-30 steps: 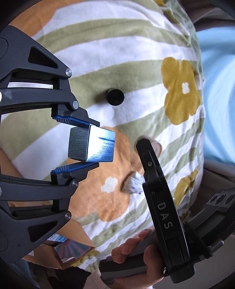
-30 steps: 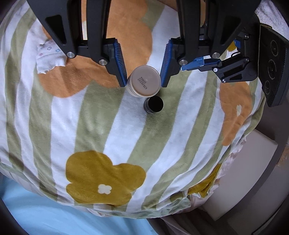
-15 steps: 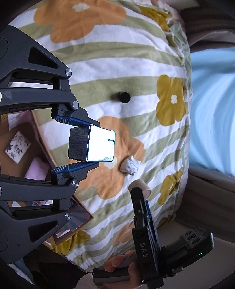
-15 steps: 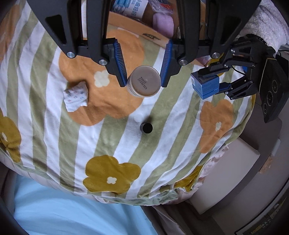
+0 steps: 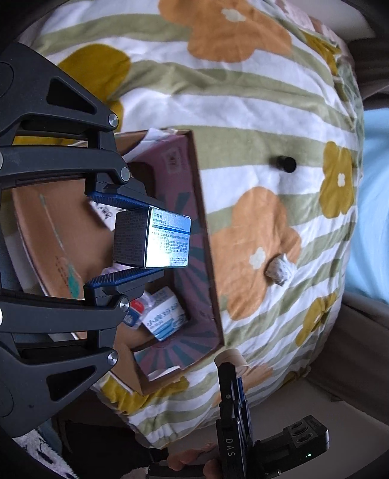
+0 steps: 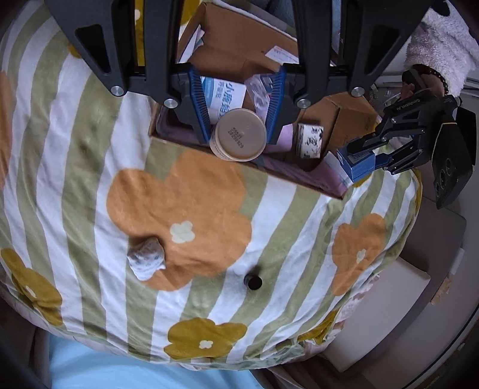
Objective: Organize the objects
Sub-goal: 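Carry the beige jar with the right tool while the left carries the blue cube box into the cardboard box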
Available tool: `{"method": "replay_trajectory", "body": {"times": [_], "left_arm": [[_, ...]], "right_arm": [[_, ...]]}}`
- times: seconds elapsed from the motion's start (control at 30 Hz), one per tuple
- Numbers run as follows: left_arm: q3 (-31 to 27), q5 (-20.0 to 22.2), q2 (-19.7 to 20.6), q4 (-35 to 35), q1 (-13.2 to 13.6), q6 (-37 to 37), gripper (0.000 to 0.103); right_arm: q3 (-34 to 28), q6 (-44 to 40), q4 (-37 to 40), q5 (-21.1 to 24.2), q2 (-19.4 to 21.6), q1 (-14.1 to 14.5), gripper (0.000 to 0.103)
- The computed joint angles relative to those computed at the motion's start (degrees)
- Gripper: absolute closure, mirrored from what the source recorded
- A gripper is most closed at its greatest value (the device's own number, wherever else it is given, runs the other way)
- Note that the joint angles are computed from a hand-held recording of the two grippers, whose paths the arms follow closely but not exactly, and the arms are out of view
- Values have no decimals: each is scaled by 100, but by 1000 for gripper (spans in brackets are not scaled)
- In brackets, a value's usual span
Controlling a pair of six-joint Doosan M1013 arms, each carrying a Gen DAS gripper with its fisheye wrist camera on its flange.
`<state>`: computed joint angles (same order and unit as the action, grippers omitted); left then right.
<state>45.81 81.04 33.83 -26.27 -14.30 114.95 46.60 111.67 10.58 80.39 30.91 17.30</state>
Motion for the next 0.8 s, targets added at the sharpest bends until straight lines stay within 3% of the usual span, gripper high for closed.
{"method": "replay_trajectory", "body": {"times": [0.13,0.33,0.8], "left_arm": [[538,-135,-236,160,-36,77,72],[795,-220,-315,155,-42,83,72],[689,-116,-267,340,-67,19,72]], "right_arm": [[541,86,128,-99,-232,43,68],[979,112,42,-142,-365,167,68],[993,114,39,-22,-327,239,68]]}}
